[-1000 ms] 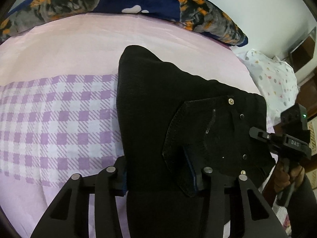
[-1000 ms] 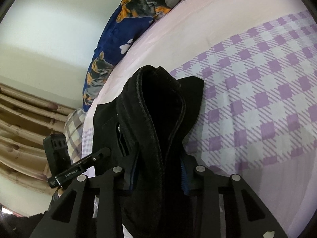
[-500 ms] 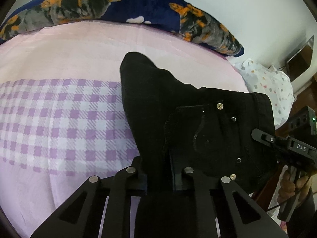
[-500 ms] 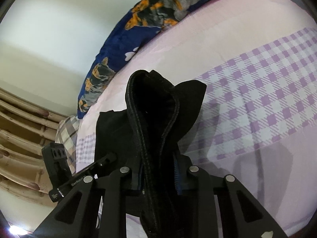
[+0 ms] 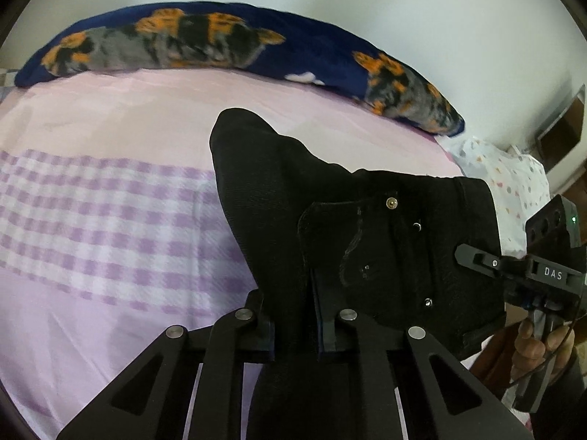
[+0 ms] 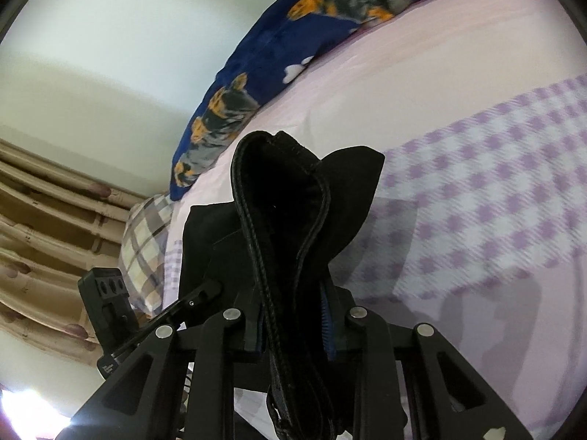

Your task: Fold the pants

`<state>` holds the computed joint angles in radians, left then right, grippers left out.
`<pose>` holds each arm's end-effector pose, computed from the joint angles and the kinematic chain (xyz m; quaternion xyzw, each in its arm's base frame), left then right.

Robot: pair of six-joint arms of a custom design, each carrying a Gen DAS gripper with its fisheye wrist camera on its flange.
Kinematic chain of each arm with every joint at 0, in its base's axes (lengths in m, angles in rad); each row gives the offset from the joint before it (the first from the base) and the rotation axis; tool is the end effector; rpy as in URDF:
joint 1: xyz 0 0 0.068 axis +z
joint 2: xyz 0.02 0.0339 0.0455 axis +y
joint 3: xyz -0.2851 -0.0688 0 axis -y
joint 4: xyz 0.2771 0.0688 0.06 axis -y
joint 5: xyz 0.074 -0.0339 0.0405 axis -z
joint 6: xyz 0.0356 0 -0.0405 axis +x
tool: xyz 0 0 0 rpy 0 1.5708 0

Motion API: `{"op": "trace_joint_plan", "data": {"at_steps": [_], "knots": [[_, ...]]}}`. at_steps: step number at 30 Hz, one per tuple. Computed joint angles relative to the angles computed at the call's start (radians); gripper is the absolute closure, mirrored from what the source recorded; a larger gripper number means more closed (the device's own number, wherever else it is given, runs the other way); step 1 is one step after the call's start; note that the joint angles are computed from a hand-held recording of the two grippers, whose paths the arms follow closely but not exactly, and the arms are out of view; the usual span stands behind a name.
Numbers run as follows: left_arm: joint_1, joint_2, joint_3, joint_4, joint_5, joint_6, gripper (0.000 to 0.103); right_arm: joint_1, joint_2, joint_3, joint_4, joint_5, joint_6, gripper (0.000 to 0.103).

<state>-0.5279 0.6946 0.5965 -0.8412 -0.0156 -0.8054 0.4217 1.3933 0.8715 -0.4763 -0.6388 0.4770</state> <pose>0.1275 -0.0737 0.2401 -0.1339 0.9411 -0.1862 0.2486 0.2608 0.1403 0.2218 -0.0635 0.9129 0.3878 0.1107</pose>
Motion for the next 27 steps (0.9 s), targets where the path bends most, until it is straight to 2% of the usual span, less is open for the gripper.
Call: {"op": "trace_joint_plan", "data": {"at_steps": [5, 12, 19, 27], "knots": [[0.199, 0.021, 0.024, -0.013, 0.075, 0.155, 0.089, 0.052, 0.103, 0.066, 0.071, 0.002, 0.047, 0.081], [0.43, 0.155, 0.088, 0.048, 0.167, 0.352, 0.089, 0.088, 0.268, 0.228, 0.122, 0.007, 0.083, 0.081], [0.516, 0.316, 0.148, 0.13, 0.2, 0.446, 0.088, 0.088, 0.407, 0.368, 0.117, 0.009, 0.091, 0.081], [0.574, 0.474, 0.195, 0.23, 0.212, 0.5, 0.089, 0.085, 0.547, 0.527, 0.094, 0.025, 0.083, 0.081]]}}
